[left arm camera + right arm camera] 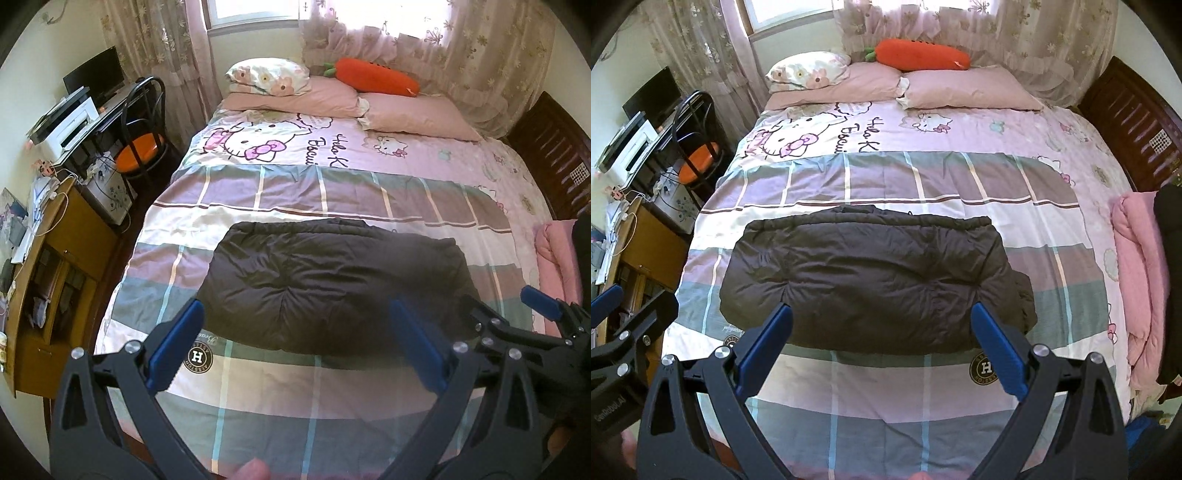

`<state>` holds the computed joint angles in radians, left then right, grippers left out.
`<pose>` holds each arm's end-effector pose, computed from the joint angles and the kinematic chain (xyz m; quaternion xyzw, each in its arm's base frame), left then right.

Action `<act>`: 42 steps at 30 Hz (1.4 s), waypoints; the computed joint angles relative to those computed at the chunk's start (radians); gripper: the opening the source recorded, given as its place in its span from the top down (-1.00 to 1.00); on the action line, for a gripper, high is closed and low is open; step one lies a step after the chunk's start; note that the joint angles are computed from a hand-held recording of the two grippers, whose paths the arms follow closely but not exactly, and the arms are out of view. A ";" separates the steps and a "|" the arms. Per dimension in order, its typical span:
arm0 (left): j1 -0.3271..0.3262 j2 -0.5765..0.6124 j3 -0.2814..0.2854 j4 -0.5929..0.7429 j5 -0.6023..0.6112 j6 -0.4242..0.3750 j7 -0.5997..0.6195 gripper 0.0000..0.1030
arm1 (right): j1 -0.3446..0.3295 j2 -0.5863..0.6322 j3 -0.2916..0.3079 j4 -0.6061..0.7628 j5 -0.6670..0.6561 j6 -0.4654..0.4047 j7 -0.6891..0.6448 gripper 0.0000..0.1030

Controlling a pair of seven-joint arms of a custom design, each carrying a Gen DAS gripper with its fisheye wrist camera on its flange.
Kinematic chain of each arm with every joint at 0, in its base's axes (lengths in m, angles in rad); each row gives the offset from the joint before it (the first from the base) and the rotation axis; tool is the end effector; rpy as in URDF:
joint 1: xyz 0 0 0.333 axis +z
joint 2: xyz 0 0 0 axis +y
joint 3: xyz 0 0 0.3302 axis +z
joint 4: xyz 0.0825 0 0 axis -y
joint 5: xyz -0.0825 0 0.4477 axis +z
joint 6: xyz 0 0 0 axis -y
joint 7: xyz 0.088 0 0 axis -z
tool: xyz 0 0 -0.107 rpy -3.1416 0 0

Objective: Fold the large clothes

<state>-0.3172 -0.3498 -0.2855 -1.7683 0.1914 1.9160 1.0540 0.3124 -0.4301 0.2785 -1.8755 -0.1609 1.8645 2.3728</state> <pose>0.4245 -0.3157 0.7626 -0.6397 0.7170 -0.1987 0.1929 0.4044 0.2977 0.7359 -0.6156 0.7502 -0.1554 0.1847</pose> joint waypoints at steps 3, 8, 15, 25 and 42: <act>0.000 -0.006 0.003 -0.005 -0.004 0.000 0.004 -0.96 | 0.001 0.001 0.005 0.005 -0.006 -0.003 0.004 -0.90; 0.000 -0.017 0.002 -0.013 -0.006 -0.007 0.003 -0.96 | 0.004 0.003 0.005 0.009 -0.002 -0.011 0.009 -0.90; 0.000 -0.026 0.003 -0.020 -0.007 -0.007 0.006 -0.96 | 0.008 -0.004 0.009 0.008 -0.005 -0.023 0.016 -0.90; 0.000 -0.026 0.002 -0.021 -0.007 -0.010 -0.002 -0.96 | 0.007 -0.008 0.009 0.001 -0.003 -0.019 0.012 -0.90; -0.002 -0.040 0.003 -0.034 -0.012 -0.020 -0.011 -0.96 | 0.009 -0.010 0.012 -0.002 -0.007 -0.021 0.020 -0.90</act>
